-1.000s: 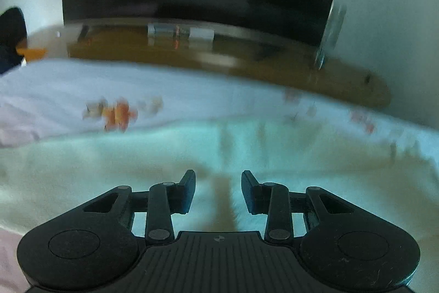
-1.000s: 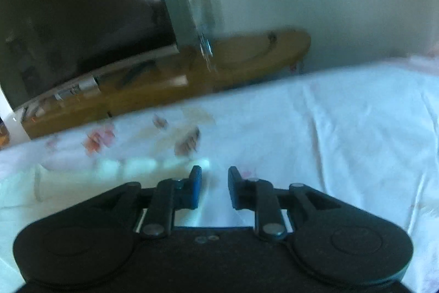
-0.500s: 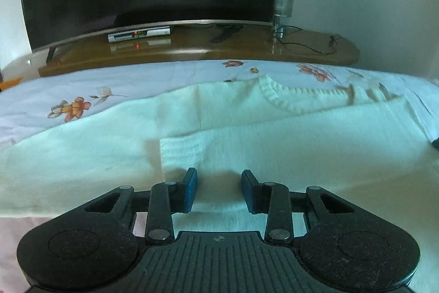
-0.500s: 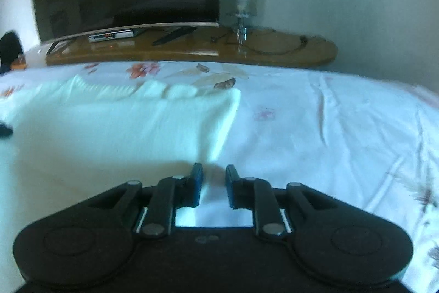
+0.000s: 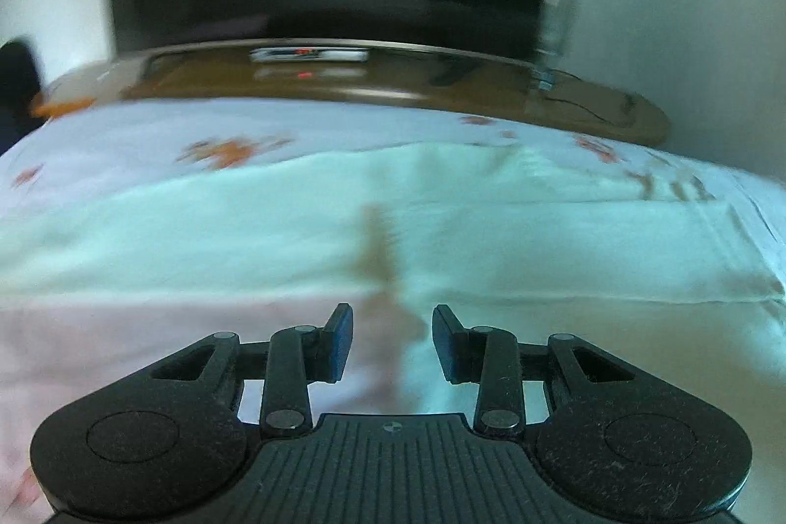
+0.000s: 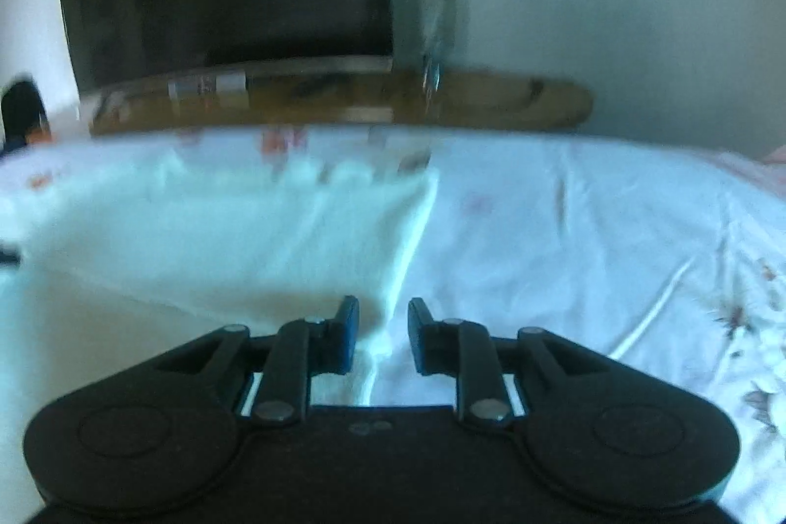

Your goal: Fold small clothes

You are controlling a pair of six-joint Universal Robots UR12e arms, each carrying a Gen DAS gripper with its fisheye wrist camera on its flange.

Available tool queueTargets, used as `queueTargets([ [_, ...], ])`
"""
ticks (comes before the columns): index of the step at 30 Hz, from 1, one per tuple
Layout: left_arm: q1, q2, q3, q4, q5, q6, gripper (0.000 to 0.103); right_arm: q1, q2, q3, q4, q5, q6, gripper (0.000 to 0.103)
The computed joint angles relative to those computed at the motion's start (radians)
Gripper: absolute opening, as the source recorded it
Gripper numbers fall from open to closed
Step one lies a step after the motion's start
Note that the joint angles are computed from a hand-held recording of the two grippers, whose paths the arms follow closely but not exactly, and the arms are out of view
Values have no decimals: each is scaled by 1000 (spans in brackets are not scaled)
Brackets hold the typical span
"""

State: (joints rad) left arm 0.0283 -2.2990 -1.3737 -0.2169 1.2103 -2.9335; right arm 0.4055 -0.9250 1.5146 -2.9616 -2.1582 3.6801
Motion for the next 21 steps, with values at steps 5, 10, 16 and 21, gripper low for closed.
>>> queueTargets([
  [5, 84, 10, -43, 83, 30, -222, 63, 22, -43, 55, 9, -13, 94, 24],
  [10, 152, -27, 7, 83, 29, -506, 97, 6, -61, 100, -21, 65, 284, 29],
  [16, 193, -109, 123, 54, -18, -749, 66, -14, -47, 90, -51, 78, 393, 29],
  [21, 180, -156, 219, -3, 34, -723, 62, -27, -36, 74, -53, 100, 403, 29],
])
